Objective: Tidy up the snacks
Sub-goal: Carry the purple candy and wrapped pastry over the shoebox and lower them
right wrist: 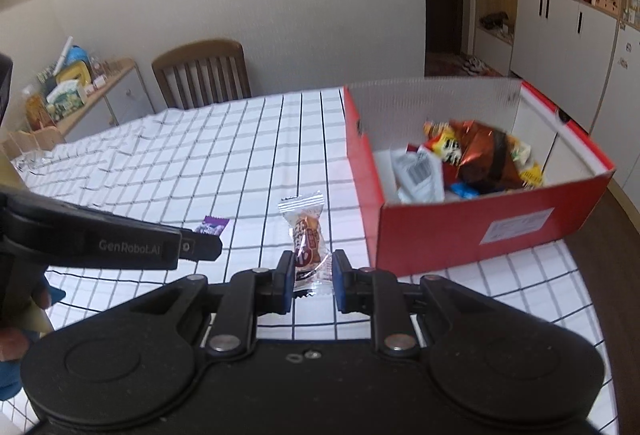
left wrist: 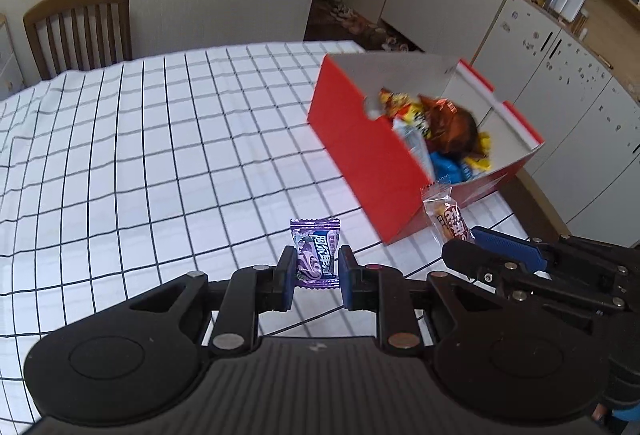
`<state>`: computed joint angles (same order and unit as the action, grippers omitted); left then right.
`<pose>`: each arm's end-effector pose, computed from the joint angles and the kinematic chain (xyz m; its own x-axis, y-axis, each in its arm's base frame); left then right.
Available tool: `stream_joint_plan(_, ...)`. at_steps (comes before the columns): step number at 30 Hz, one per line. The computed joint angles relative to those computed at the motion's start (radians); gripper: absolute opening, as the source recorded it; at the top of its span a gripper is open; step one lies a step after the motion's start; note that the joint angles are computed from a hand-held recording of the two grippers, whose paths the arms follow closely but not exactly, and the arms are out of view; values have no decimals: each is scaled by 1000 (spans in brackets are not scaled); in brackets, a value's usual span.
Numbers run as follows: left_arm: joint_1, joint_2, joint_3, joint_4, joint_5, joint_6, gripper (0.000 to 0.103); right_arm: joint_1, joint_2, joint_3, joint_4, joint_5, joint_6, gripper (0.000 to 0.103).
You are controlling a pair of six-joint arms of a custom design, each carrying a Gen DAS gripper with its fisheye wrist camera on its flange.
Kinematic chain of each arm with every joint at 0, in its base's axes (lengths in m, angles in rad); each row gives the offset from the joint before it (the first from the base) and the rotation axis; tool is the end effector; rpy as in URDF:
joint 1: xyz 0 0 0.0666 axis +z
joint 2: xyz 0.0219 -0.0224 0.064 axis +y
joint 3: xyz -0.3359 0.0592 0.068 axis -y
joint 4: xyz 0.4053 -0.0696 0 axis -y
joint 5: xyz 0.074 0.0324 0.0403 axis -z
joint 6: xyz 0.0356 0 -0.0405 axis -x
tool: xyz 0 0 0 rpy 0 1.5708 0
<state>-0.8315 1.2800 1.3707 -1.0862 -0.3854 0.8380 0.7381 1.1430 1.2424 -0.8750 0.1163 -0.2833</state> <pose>0.3144 -0.3256 0.4187 -0.7847 -0.1617 -0.5984 -0.0543 0.9796 -0.1934 0.3179 0.2831 0.4280 -0.6670 -0.2314 -0.7082 -0.4381 0.8907 0.1216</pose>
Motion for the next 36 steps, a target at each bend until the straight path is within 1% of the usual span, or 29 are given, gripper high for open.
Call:
stream_joint_plan(4, -30, 24, 62, -19, -45, 18, 21, -30, -31, -1, 4, -34, 20, 17)
stream_joint_plan(8, -51, 71, 138, -34, -82, 21, 21, -73, -60, -3, 9, -74, 58, 17)
stream_joint_plan(14, -70, 160, 256, -47, -117, 26, 21, -162, -76, 11, 10, -131, 116, 17)
stream_joint_plan(24, -80, 339, 472, -101, -148, 26, 21, -330, -54, 35, 34, -212, 223, 17)
stream_joint_plan(30, -72, 446, 600, -138, -151, 28, 21, -408, -24, 52, 44, -266, 273, 17)
stream_joint_plan(36, -48, 549, 717, -198, -133, 37, 21, -477, 37, 91, 45, -314, 302, 17)
